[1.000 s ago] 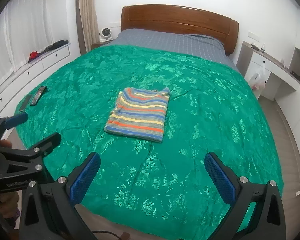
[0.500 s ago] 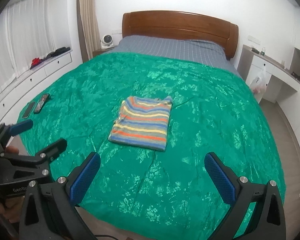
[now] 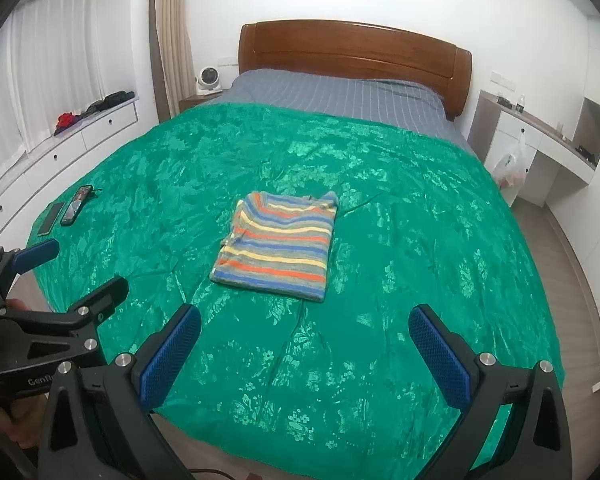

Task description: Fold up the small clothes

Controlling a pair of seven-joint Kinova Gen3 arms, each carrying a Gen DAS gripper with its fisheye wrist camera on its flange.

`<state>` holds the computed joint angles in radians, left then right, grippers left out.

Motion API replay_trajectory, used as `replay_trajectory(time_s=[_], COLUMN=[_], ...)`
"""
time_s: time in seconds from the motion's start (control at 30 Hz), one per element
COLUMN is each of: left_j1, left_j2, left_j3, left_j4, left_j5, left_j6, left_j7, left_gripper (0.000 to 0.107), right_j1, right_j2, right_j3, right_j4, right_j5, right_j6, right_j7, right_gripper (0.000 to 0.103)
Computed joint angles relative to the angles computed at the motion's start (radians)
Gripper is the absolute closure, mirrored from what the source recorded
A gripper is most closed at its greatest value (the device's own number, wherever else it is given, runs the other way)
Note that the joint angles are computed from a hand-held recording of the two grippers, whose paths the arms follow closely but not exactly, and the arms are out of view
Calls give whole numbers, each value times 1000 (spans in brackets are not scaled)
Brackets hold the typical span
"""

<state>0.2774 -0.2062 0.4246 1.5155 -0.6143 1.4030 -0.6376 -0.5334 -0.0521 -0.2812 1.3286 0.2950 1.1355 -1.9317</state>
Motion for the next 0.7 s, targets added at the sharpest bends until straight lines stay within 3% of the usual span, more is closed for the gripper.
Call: replay_trajectory(time_s=[0.7], left_j1=[2], left_j2=[9], left_j3=[11], left_j4=[-12], left_j5=[-4], left_j6=[-12], left_j7=[-1], left_gripper=[5], right_j1=[-5], right_j2=[3], right_j3=[1], right_j4=[7], right_j5=[32], right_j6=[12], right_j7=[-15], right_gripper=[1])
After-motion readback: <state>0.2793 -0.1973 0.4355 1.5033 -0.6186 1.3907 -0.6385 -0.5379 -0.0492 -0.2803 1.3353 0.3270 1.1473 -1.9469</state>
